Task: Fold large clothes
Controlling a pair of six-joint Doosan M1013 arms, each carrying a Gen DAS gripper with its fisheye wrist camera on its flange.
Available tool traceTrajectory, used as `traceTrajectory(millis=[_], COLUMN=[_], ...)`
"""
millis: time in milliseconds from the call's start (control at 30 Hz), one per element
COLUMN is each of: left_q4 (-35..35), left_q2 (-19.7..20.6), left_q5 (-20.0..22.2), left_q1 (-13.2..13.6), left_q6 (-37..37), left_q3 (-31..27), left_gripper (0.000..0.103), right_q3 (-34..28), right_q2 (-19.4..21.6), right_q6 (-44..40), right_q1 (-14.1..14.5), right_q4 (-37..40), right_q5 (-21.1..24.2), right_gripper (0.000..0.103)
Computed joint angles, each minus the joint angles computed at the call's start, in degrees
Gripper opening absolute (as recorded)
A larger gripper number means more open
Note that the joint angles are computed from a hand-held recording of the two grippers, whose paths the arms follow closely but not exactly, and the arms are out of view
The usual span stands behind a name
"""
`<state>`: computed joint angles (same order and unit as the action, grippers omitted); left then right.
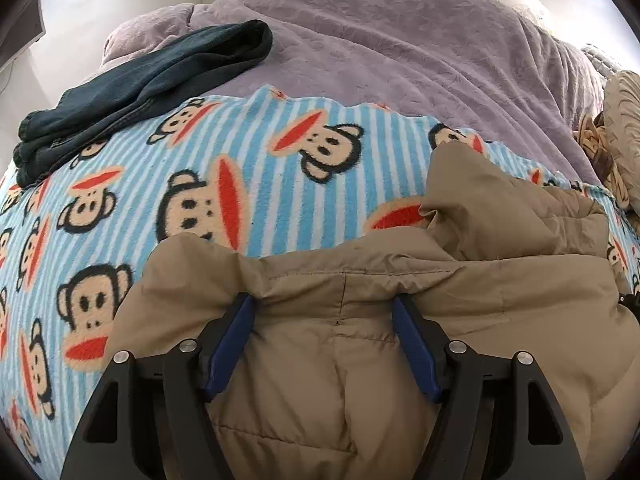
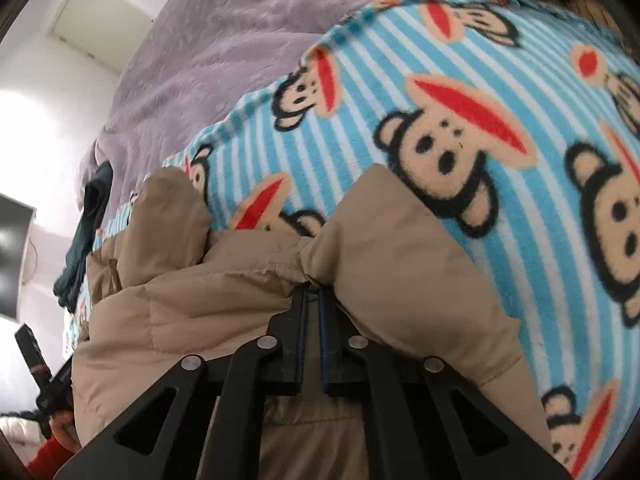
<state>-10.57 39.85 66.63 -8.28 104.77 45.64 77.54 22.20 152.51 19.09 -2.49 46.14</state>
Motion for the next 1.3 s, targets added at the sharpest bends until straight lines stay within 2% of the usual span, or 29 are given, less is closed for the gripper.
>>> traceTrajectory(millis=[100,267,333,400,467,567,600,667,733,800,967,1067,1133,1200,1300], left_q4=[0.39,0.97,1.83,3.03,4.74,8.76,7.12,6.12,6.45,7.55,9.81,10.42,10.34,9.69,9.08], left_q2=[0.19,0.36,0.13,-0.75,-1.09,0.72,2.19,3.49,3.82,3.95,3.19,1.22,-0.61,-2.10,-4.50], left_q5=[0.09,0.97,0.99,-0.97,-2.31,0.36,3.04,4.61,4.12,4.07,5.51,4.62,4.44,4.97,6.11], left_q1=[-0.19,-0.22,-0.07,0.39,1.01,1.44,2.05,2.49,2.34,1.99,1.74,1.94,2.18,2.57,2.68], left_q6=[-0.15,-0.58,-1.56,-2.82,-4.89,-8.30,-9.48,-12.53,-13.71,-13.53,-13.02,-11.29,-9.55,-8.19,-6.94], left_q3=[-0.22,-0.92,-1.44,-0.81,-0.56,-2.77,-4.48,-5.74,-5.66,-5.78,-6.70,-5.01,-3.36,-1.95,0.95], left_gripper=[0.073,0.074,0.073,0.073,0.073,0.074,0.074,0.086,0.089,0.089,0.089,0.089,0.089,0.089,0.089], right_q3=[0.41,-0.74,-2.53,-4.22,-4.73,-3.45,-2.38,-0.77,-0.55,-1.85,-7.10,-8.30,-7.67,-6.79,-5.10], right_q2=[0.14,0.53,0.80,1.00,0.35,-0.57,-0.87,-1.05,-0.49,0.70,2.83,2.22,1.06,-0.40,-2.33], right_q6=[0.46,0.42,1.67,2.87,5.11,6.01,5.70,7.28,8.40,7.92,3.98,3.43,4.70,7.07,9.79], right_q1=[-0.27,-0.32,0.02,0.46,1.36,1.72,1.36,0.92,0.89,1.04,1.59,2.28,2.87,3.99,5.43], right_q4=[0.43,0.30,-1.66,-4.66,-9.37,-11.48,-10.16,-9.32,-10.15,-11.06,-11.74,-11.88,-12.30,-13.57,-12.70], right_q5=[-1.07,0.81,4.85,9.08,12.81,14.44,13.28,10.62,9.98,11.64,19.84,21.98,21.24,20.97,20.21], right_gripper=[0.000,0.000,0.000,0.000,0.005,0.005,0.005,0.005,0.005,0.004,0.007,0.023,0.051,0.058,0.059])
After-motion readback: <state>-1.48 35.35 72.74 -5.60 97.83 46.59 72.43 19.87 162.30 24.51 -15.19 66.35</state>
